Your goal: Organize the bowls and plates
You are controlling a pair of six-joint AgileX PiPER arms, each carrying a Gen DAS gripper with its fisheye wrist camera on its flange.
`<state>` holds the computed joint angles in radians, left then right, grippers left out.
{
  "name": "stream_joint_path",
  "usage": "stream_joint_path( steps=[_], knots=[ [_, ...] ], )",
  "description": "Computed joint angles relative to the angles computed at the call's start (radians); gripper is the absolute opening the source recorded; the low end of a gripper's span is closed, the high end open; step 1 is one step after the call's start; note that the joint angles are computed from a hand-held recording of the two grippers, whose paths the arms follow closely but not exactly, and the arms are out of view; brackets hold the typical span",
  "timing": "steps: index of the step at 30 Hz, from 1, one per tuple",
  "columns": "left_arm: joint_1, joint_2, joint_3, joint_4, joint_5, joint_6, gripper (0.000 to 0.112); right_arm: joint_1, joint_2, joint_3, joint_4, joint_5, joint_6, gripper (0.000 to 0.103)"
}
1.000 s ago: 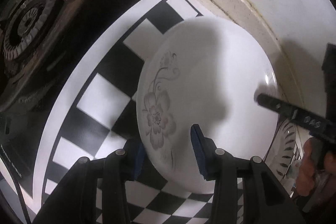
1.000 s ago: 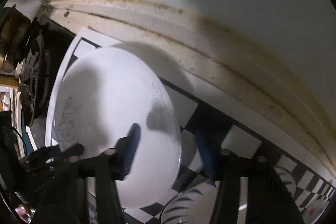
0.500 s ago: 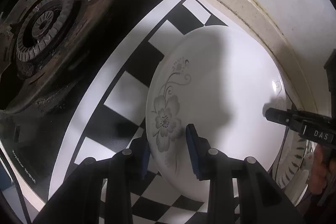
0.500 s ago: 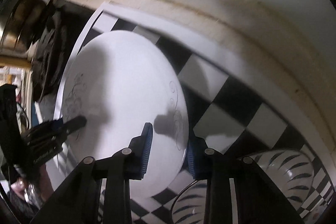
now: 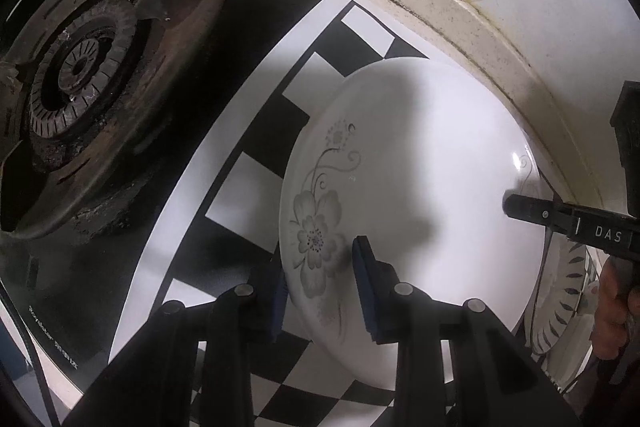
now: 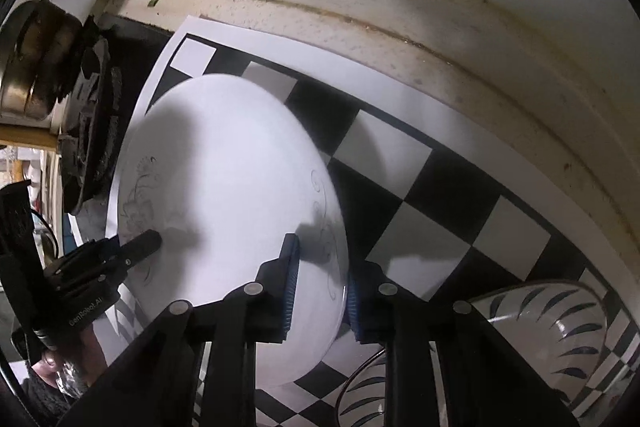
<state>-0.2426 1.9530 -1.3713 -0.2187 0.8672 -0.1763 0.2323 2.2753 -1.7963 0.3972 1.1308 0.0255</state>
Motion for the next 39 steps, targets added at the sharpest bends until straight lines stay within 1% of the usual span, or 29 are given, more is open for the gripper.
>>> stream_joint_path(
  steps=[6, 10, 13, 16, 19, 21, 22, 29, 36, 39],
  knots=[
    [0.003, -0.054, 0.033, 0.029, -0.014, -0.005, 0.027, -0.001, -0.096, 0.122, 0.017, -0.067, -0.021, 0.020],
    [0.020, -0.075, 0.031, 0.031, 0.002, 0.020, 0.027, 0.016, -0.134, 0.146, 0.004, -0.080, -0.002, 0.020],
    [0.023, -0.102, 0.032, 0.037, 0.013, 0.026, 0.027, 0.014, -0.181, 0.196, 0.015, -0.104, 0.002, 0.020],
    [0.015, -0.157, 0.056, 0.050, 0.020, 0.027, 0.027, 0.014, -0.244, 0.252, 0.022, -0.122, 0.011, 0.020],
    [0.031, -0.211, 0.071, 0.044, 0.046, 0.061, 0.027, 0.017, -0.315, 0.313, 0.027, -0.141, 0.027, 0.020],
    [-0.005, -0.260, 0.085, 0.059, 0.065, 0.027, 0.027, 0.017, -0.360, 0.352, 0.031, -0.152, 0.035, 0.020],
    [-0.041, -0.269, 0.090, 0.072, 0.061, -0.007, 0.027, 0.016, -0.391, 0.379, 0.033, -0.157, 0.042, 0.020],
    [-0.112, -0.392, 0.104, 0.082, 0.134, -0.015, 0.027, -0.001, -0.612, 0.558, 0.023, -0.180, 0.105, 0.020],
    [-0.201, -0.492, 0.131, 0.072, 0.182, -0.034, 0.027, -0.016, -0.898, 0.764, -0.014, -0.148, 0.208, 0.020],
    [-0.252, -0.522, 0.142, 0.095, 0.191, -0.052, 0.027, 0.005, -1.005, 0.844, -0.042, -0.137, 0.277, 0.020]
  ],
)
